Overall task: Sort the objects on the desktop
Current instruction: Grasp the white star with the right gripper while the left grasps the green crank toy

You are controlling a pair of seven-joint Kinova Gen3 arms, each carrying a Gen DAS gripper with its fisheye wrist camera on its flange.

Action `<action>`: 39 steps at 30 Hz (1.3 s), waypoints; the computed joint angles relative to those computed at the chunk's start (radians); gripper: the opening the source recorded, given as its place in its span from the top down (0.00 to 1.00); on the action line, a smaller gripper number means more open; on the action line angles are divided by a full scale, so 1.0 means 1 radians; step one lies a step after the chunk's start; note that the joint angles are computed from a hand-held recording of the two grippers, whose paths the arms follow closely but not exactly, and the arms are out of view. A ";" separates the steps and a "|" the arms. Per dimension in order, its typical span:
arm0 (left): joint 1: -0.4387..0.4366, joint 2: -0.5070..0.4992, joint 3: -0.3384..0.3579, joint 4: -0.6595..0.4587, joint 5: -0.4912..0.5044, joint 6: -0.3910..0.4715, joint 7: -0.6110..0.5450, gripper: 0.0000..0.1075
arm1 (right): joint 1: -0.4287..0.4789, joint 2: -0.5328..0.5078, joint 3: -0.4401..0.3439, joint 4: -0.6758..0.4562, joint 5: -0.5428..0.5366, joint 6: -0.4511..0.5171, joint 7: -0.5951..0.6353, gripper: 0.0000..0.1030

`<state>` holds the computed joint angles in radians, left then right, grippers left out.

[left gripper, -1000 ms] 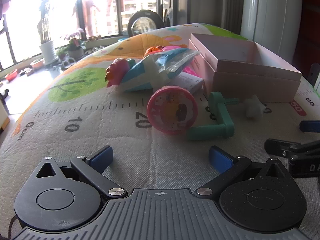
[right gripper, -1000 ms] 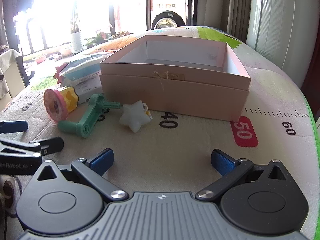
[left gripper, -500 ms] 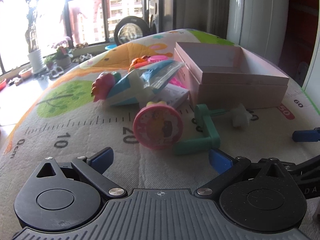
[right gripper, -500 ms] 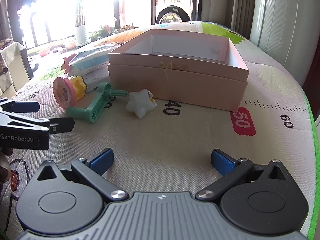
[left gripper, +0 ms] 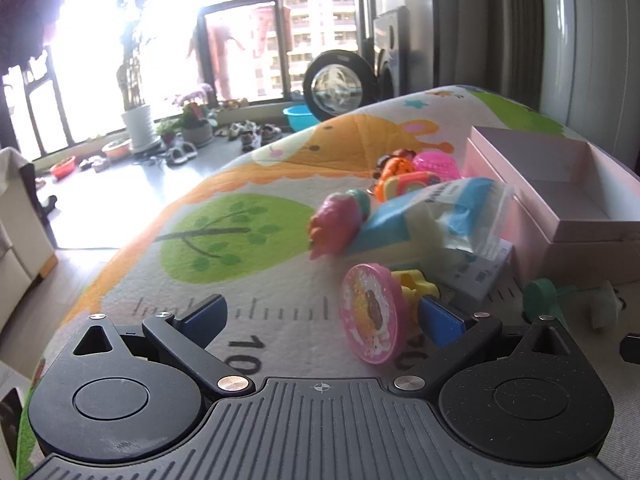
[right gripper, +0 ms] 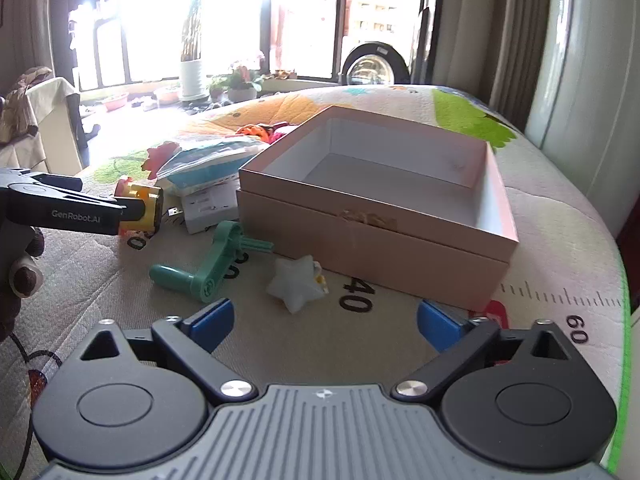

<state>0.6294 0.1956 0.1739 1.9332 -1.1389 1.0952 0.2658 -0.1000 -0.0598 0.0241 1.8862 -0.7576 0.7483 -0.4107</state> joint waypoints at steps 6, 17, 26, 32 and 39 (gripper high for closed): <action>-0.022 -0.077 0.022 0.059 0.025 -0.037 0.015 0.04 | -0.030 0.080 -0.053 -0.066 0.069 -0.010 -0.106 0.45; 0.019 -0.068 0.069 0.028 -0.020 -0.089 0.019 0.04 | 0.051 0.025 -0.005 0.000 0.044 -0.014 -0.056 0.61; 0.045 0.057 0.046 -0.094 0.031 -0.213 -0.174 0.04 | 0.068 -0.015 0.058 0.121 -0.156 -0.090 0.136 0.56; 0.037 0.088 -0.020 -0.150 0.169 -0.259 -0.263 0.26 | 0.065 -0.016 0.062 0.130 -0.185 -0.090 0.172 0.56; 0.062 0.042 -0.061 -0.090 0.152 -0.311 -0.264 0.42 | 0.071 -0.016 0.060 0.131 -0.187 -0.088 0.179 0.56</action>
